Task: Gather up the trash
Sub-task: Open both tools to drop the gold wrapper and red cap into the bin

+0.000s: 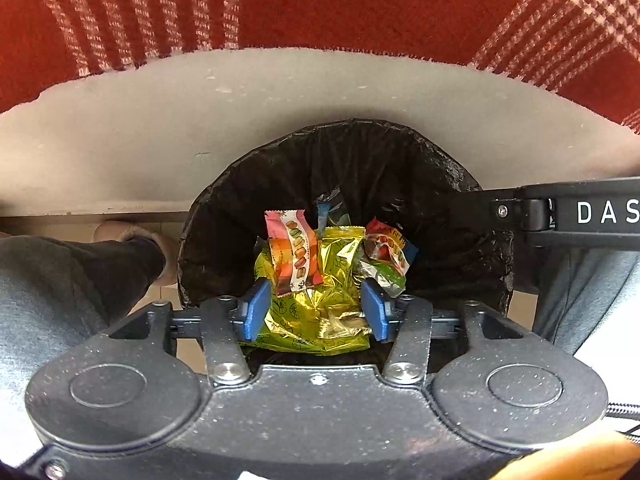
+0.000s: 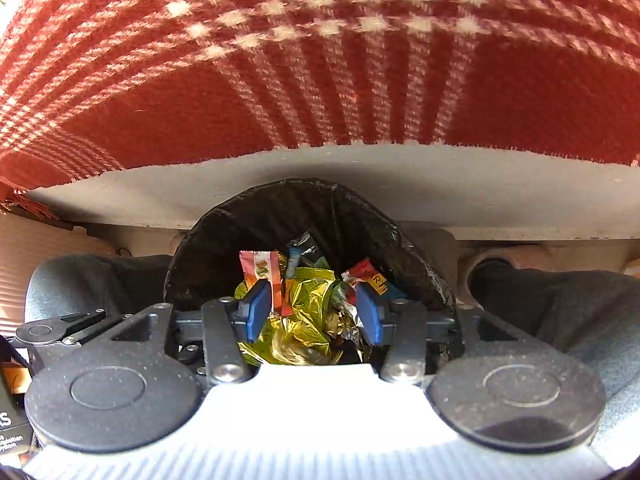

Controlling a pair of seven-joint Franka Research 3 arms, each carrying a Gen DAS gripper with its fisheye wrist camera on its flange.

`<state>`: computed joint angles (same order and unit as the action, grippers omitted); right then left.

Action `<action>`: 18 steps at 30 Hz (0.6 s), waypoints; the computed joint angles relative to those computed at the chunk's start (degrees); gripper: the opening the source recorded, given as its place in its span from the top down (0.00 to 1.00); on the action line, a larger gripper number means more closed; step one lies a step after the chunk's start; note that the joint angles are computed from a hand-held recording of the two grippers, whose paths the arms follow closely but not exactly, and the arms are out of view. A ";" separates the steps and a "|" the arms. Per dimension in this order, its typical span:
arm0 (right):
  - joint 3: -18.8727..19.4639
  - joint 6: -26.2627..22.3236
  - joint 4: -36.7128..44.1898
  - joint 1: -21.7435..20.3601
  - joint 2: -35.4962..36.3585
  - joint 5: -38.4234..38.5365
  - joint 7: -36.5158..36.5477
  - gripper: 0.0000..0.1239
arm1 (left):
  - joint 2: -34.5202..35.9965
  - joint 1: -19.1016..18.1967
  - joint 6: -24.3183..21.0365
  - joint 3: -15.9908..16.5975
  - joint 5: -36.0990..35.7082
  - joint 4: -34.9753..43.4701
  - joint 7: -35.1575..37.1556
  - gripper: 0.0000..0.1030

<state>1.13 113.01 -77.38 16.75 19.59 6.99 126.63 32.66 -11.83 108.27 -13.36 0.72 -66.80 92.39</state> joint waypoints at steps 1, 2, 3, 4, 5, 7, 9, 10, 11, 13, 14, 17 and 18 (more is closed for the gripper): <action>-0.01 0.00 0.00 0.00 0.00 0.00 0.00 0.49 | 0.01 -0.01 -0.06 -0.01 0.00 0.02 -0.02 0.50; -0.01 0.01 -0.02 -0.01 0.00 0.04 -0.03 0.49 | 0.03 -0.01 -0.17 -0.01 -0.01 0.06 -0.06 0.48; -0.02 -0.03 0.05 0.00 0.03 0.02 0.00 0.49 | 0.08 -0.02 -0.29 -0.01 -0.02 0.15 -0.13 0.47; -0.01 0.03 -0.04 -0.08 0.02 0.11 -0.23 0.49 | 0.16 0.02 -0.40 -0.02 -0.09 0.24 -0.10 0.46; 0.00 -0.04 0.02 -0.09 0.06 0.17 -0.25 0.48 | 0.19 0.01 -0.53 -0.01 -0.08 0.29 -0.14 0.45; 0.03 -0.27 0.10 -0.18 0.18 0.37 -0.45 0.48 | 0.39 -0.01 -0.91 -0.01 -0.11 0.58 -0.21 0.43; 0.05 -0.41 0.09 -0.20 0.28 0.56 -0.48 0.48 | 0.52 0.00 -1.22 -0.04 -0.23 0.76 -0.26 0.41; 0.07 -0.49 0.11 -0.24 0.35 0.70 -0.51 0.48 | 0.72 -0.05 -1.57 -0.04 -0.27 1.07 -0.41 0.41; 0.08 -0.62 0.23 -0.27 0.46 0.81 -0.56 0.48 | 0.87 -0.07 -1.88 -0.04 -0.33 1.33 -0.54 0.39; 0.09 -1.08 0.77 -0.28 0.81 0.93 -0.60 0.48 | 1.01 -0.03 -2.22 -0.06 -0.55 1.48 -0.80 0.37; 0.09 -1.19 0.85 -0.27 0.87 0.97 -0.66 0.48 | 1.06 -0.06 -2.38 -0.04 -0.55 1.56 -0.91 0.36; 0.10 -1.40 0.98 -0.28 1.00 1.10 -0.89 0.47 | 1.15 -0.28 -2.67 0.09 -0.11 1.66 -1.09 0.34; 0.09 -1.51 1.12 -0.27 1.09 1.11 -0.91 0.47 | 1.09 -0.32 -2.61 0.10 0.00 1.57 -1.12 0.32</action>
